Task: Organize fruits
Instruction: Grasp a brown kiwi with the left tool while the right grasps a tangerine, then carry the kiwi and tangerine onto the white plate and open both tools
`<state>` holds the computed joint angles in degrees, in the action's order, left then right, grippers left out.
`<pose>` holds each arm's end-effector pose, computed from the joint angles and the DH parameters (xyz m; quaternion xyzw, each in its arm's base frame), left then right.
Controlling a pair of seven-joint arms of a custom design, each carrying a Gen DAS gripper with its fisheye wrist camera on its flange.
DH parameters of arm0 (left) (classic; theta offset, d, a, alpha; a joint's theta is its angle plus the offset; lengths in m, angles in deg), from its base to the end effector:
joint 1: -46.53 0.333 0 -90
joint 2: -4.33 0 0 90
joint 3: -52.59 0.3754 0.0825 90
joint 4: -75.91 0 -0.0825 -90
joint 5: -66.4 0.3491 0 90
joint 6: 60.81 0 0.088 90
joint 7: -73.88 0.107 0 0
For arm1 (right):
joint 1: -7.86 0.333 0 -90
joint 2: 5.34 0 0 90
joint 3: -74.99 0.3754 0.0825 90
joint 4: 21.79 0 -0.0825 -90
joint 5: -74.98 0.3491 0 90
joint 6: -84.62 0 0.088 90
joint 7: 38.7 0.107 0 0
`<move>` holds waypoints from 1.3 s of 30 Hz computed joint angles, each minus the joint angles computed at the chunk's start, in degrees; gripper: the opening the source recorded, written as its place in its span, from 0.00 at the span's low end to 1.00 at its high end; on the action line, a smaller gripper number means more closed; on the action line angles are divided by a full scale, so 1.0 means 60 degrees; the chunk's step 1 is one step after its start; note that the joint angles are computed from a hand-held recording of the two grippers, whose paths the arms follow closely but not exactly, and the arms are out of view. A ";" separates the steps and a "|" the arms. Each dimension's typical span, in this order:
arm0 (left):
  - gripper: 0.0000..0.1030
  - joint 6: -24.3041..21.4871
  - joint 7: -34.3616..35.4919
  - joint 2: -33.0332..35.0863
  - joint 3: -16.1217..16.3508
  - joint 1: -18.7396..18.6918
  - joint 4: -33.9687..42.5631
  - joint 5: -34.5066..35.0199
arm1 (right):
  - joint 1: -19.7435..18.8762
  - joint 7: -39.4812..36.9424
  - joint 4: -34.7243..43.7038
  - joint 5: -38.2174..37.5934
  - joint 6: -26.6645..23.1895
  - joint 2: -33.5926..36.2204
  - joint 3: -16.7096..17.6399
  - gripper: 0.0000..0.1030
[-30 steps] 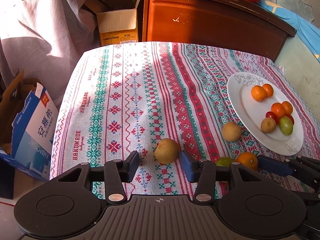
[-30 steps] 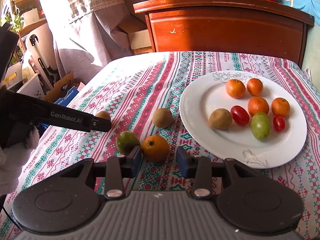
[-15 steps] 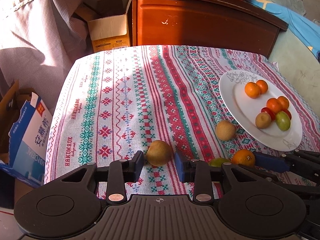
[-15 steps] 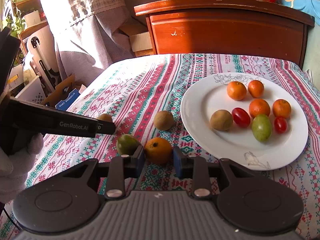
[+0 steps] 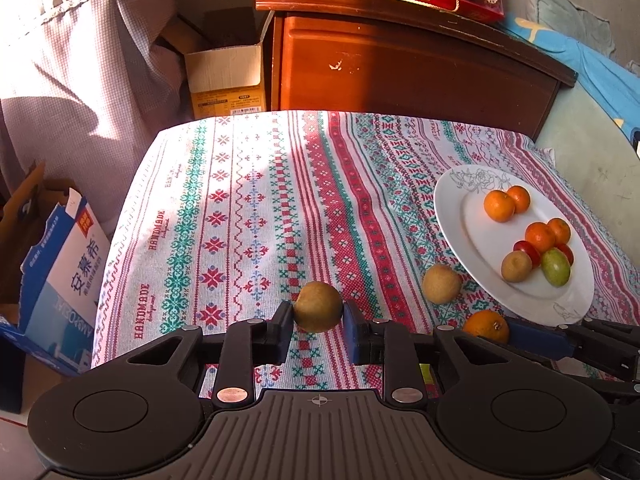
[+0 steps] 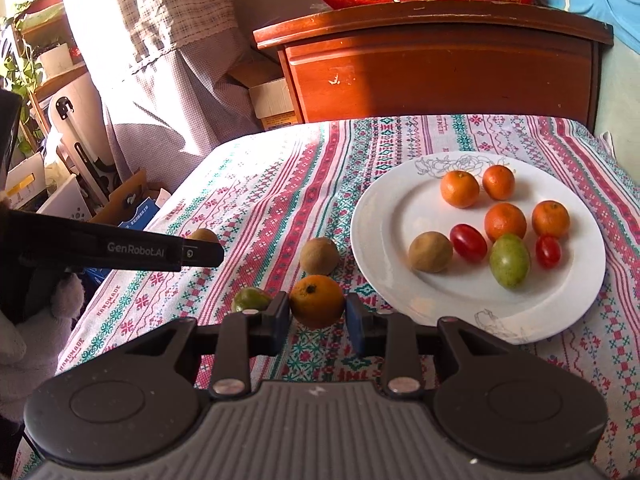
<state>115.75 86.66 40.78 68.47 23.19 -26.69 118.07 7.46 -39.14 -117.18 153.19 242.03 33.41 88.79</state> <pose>0.6691 -0.1883 0.3271 -0.7304 0.5839 -0.2586 0.2424 0.7033 0.0930 0.3082 -0.7769 0.4580 -0.0860 0.4234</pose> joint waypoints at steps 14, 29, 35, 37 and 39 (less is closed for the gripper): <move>0.23 0.0817 -0.0563 -0.0007 0.0927 -0.0740 0.0378 0.0056 | -0.0189 -0.0099 0.0595 0.0825 -0.0011 -0.0029 -0.0094 0.29; 0.23 0.0525 0.1660 0.0824 -0.0303 -0.0088 0.1947 -0.2100 | -0.0510 0.2858 0.2733 -0.1565 0.0059 0.1124 -0.0187 0.29; 0.23 0.0193 0.2651 0.1282 -0.1097 0.0316 0.2662 -0.2791 | -0.0680 0.3674 0.3314 -0.2707 0.0234 0.1646 0.0064 0.29; 0.23 0.0134 0.2909 0.1423 -0.1239 0.0365 0.2886 -0.2977 | -0.0694 0.4137 0.3557 -0.3090 0.0196 0.1835 0.0066 0.29; 0.23 0.0032 0.3113 0.1559 -0.1349 0.0399 0.3087 -0.3172 | -0.0685 0.4668 0.3742 -0.3468 0.0175 0.1999 0.0039 0.29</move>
<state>115.95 105.34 50.13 60.37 25.59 -8.17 99.04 3.34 -11.13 -94.73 132.38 243.08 45.40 89.03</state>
